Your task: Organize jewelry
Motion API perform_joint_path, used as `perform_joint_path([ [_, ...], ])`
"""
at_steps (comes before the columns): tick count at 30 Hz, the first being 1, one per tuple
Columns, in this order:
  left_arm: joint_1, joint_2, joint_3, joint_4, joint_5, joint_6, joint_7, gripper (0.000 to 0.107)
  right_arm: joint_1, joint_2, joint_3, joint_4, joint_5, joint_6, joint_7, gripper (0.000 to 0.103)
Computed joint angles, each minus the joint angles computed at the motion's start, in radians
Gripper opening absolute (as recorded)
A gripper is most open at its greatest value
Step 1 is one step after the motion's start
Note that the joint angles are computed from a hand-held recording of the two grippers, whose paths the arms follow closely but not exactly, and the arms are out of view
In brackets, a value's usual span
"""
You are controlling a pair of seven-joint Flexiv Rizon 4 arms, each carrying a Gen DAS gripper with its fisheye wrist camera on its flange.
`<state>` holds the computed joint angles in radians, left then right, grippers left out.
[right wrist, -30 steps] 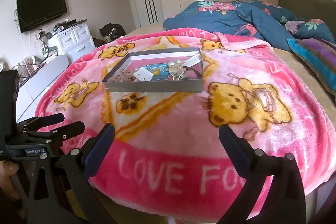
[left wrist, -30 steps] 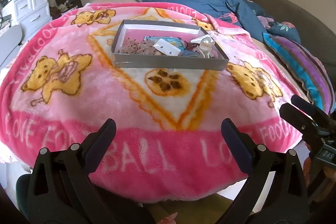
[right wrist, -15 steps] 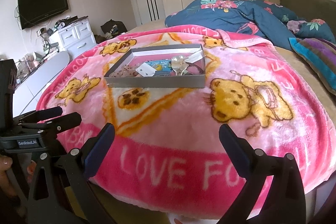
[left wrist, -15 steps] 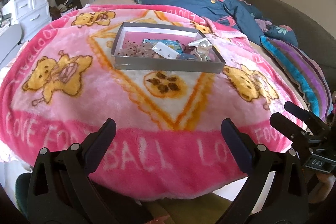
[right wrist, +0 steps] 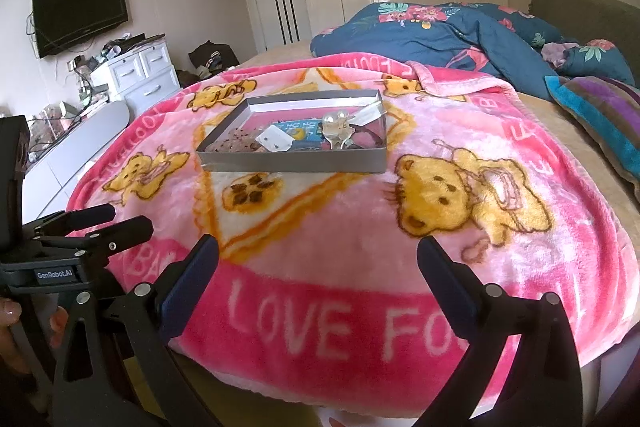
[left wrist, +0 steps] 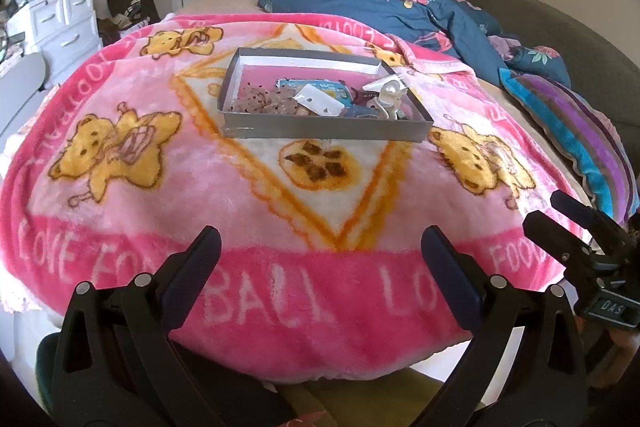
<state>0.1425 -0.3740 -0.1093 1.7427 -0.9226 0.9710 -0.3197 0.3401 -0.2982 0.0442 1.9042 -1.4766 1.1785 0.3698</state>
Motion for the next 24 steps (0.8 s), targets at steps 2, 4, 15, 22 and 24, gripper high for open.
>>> perform_joint_path([
  [2,0.0,0.0,0.001,-0.002,0.002,0.0,-0.002,0.094,-0.001,0.0,0.0,0.0,0.0,0.002,-0.005,0.099],
  [4,0.001,0.0,0.001,-0.003,0.001,-0.001,-0.005,0.094,0.0,0.0,0.001,0.001,0.009,-0.003,-0.007,0.099],
  [15,0.001,-0.001,0.001,-0.005,0.001,0.004,-0.003,0.094,0.0,0.008,0.003,0.006,0.011,-0.009,-0.013,0.099],
  [22,0.001,-0.003,0.005,-0.003,0.018,0.023,-0.005,0.094,0.005,0.018,0.007,0.009,0.04,-0.021,-0.04,0.099],
  [24,0.002,-0.005,0.005,-0.004,0.024,0.024,-0.01,0.094,0.007,0.016,0.007,0.008,0.045,-0.025,-0.041,0.099],
])
